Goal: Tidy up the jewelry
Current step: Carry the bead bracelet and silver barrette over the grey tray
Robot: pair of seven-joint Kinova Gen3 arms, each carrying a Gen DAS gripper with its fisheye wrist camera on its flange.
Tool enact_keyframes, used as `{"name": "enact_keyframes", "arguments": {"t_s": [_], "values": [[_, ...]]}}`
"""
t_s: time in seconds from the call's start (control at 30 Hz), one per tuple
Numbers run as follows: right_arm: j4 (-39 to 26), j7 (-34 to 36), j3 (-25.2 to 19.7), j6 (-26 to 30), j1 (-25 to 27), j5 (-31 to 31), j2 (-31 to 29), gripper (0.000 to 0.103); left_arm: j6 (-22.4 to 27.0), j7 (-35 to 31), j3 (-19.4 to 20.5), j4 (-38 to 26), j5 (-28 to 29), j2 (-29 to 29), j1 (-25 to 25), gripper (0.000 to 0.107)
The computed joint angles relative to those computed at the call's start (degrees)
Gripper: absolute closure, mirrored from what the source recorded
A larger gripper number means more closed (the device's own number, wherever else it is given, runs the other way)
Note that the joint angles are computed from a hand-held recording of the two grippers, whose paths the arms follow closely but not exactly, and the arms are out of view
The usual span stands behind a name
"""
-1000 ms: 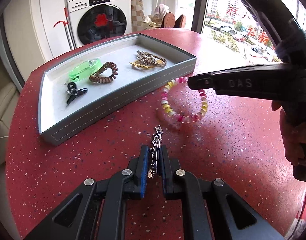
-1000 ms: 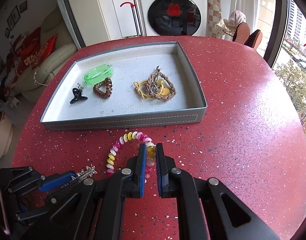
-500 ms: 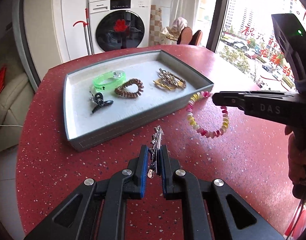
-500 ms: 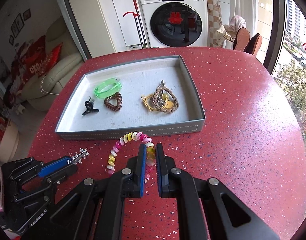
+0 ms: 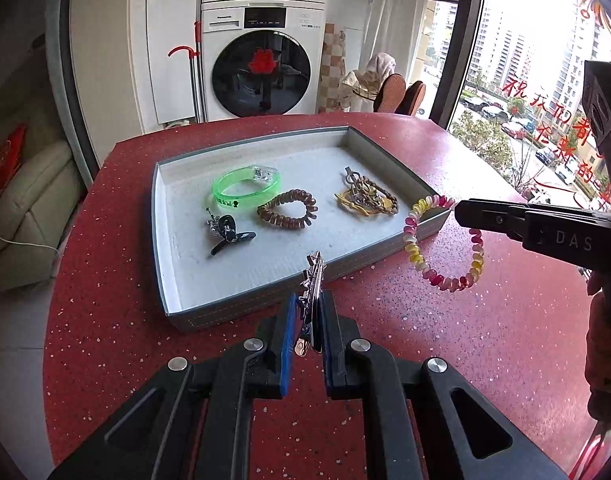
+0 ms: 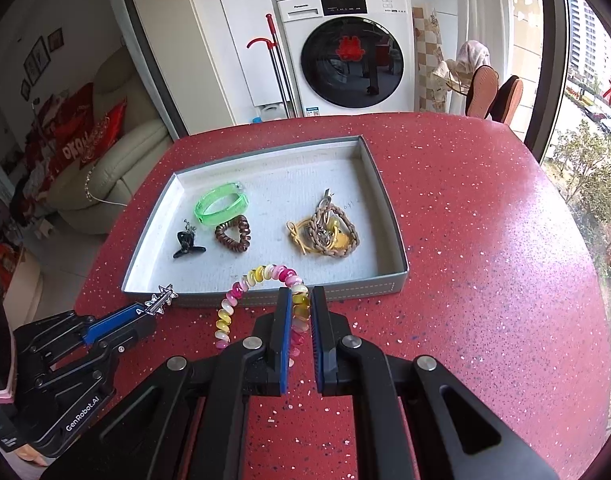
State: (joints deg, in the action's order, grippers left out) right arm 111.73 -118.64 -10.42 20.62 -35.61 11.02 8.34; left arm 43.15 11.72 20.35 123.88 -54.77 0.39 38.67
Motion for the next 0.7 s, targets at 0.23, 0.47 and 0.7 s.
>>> {"name": "enact_keyframes", "arguments": {"t_s": [0.23, 0.47, 0.7], "values": [[-2.1, 0.7, 0.1, 0.7, 0.2, -0.5, 1.4, 0.093, -0.8, -1.0, -1.0, -0.3, -0.5, -0.2, -1.4, 0.078], [-5.1, 4.1, 0.0, 1.4, 2.6, -5.2, 4.0, 0.093, -4.9, -4.3, -2.8, 0.2, 1.4, -1.1, -5.6, 0.078], [-8.7, 5.1, 0.9, 2.3, 3.0, -7.3, 7.3, 0.093, -9.4, -11.1, -5.0, -0.7, 5.6, -0.1, -9.8, 0.078]]}}
